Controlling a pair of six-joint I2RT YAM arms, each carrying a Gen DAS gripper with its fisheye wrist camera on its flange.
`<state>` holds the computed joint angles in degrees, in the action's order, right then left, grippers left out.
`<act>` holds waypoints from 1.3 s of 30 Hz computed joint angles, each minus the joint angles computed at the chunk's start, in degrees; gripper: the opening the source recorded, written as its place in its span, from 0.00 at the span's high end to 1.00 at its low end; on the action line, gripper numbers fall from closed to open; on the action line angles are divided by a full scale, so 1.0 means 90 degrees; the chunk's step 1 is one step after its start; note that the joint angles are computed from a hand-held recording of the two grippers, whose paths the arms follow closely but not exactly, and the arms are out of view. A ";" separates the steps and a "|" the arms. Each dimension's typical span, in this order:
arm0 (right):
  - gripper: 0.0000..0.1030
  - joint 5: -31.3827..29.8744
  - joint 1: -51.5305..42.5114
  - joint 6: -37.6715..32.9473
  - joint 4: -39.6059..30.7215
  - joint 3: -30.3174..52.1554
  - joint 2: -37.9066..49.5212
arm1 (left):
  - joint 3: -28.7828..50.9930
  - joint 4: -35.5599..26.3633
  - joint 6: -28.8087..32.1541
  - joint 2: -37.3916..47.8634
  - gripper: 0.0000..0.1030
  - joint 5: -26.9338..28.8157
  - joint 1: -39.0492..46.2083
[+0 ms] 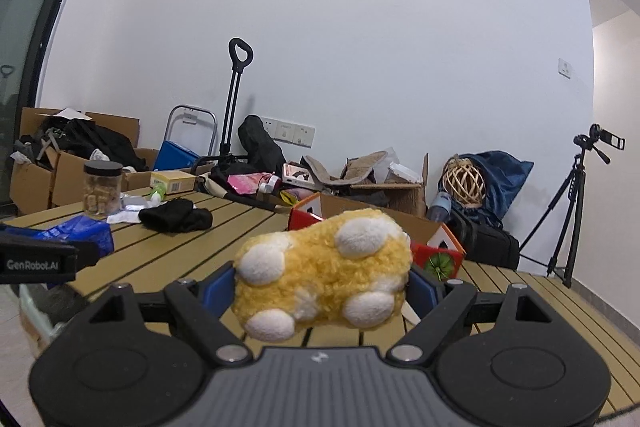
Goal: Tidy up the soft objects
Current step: 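Carry the tissue pack and plush with both tools over the black bin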
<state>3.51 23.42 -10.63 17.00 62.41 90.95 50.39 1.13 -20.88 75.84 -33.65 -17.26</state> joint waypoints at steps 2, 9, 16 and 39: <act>0.18 -0.0089 -0.0085 -0.0009 -0.0017 -0.0364 -0.0346 | -0.0222 -0.0039 -0.0027 -0.0182 0.42 -0.0183 -0.0264; 0.17 -0.0641 -0.0542 -0.0109 -0.0403 -0.1544 -0.1569 | -0.0758 -0.0554 -0.0336 -0.0473 0.42 -0.0704 -0.1170; 0.18 -0.1157 -0.1006 -0.0178 -0.1153 -0.2500 -0.2333 | -0.0984 -0.1182 -0.0855 -0.0424 0.42 -0.0872 -0.1743; 0.18 -0.2131 -0.2236 -0.0155 -0.2595 -0.3082 -0.1328 | -0.0988 -0.2389 -0.2232 0.0861 0.42 -0.0051 -0.2758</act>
<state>-15.67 3.29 -12.02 -6.35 34.67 79.00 41.50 -20.37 -40.98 83.60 -34.10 -42.08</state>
